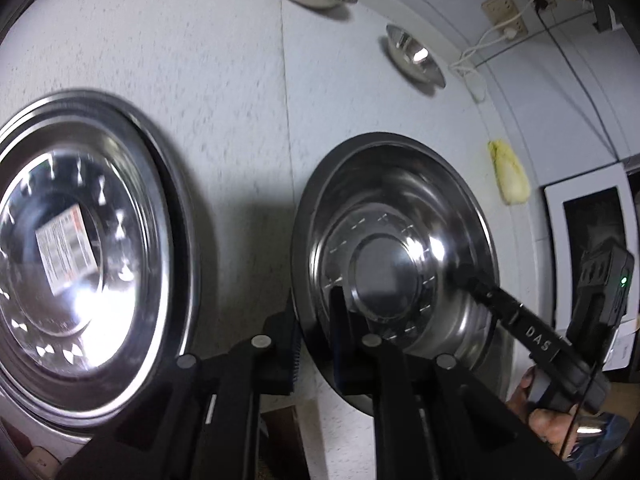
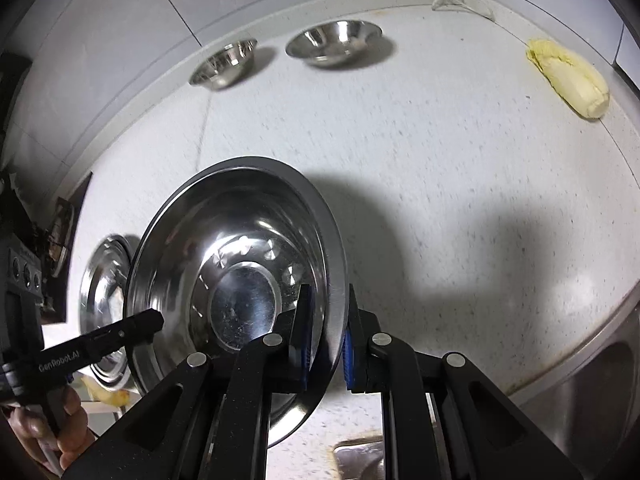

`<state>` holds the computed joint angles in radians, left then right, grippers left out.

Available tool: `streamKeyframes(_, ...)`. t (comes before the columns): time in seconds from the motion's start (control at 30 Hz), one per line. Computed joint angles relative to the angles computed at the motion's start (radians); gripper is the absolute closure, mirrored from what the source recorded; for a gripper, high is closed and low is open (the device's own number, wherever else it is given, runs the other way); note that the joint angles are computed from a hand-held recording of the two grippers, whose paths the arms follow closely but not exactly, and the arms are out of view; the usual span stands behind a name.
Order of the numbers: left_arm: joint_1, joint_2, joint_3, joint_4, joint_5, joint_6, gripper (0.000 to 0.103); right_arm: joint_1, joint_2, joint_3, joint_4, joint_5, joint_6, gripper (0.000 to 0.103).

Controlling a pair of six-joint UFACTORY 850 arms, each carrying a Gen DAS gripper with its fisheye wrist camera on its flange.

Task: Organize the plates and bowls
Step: 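Carry the large bowl with both grippers, lower it beside the plates, open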

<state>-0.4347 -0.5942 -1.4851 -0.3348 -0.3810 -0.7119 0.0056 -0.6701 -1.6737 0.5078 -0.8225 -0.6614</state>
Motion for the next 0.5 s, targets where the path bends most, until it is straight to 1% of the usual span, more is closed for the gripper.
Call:
streamKeyframes(0.13,-0.016,-0.02,-0.006,0.004,0.014,-0.007,0.09,-0.004,-0.01,0.003,0.008,0.005,-0.002,0.092)
streamKeyframes(0.23,-0.027,-0.022,-0.011,0.056,0.011,-0.044,0.087,-0.01,-0.004,0.016,0.019,0.014,-0.023,0.091)
streamKeyframes(0.3,-0.032,-0.027,-0.026,0.124,0.001,-0.102,0.082,-0.012,0.0,0.023,0.02,0.016,-0.026,0.091)
streamKeyframes(0.33,-0.033,-0.024,-0.025,0.152,-0.002,-0.127,0.075,-0.017,0.003,0.027,0.029,0.017,-0.035,0.091)
streamKeyframes(0.37,-0.034,-0.019,-0.022,0.178,-0.001,-0.155,0.071,-0.019,0.004,0.027,0.036,0.016,-0.04,0.091)
streamKeyframes(0.47,-0.029,0.001,0.002,0.215,0.0,-0.182,0.064,-0.022,0.013,0.035,0.048,0.028,-0.055,0.091)
streamKeyframes(0.5,-0.027,0.006,0.008,0.228,0.003,-0.197,0.063,-0.023,0.011,0.031,0.05,0.027,-0.056,0.091)
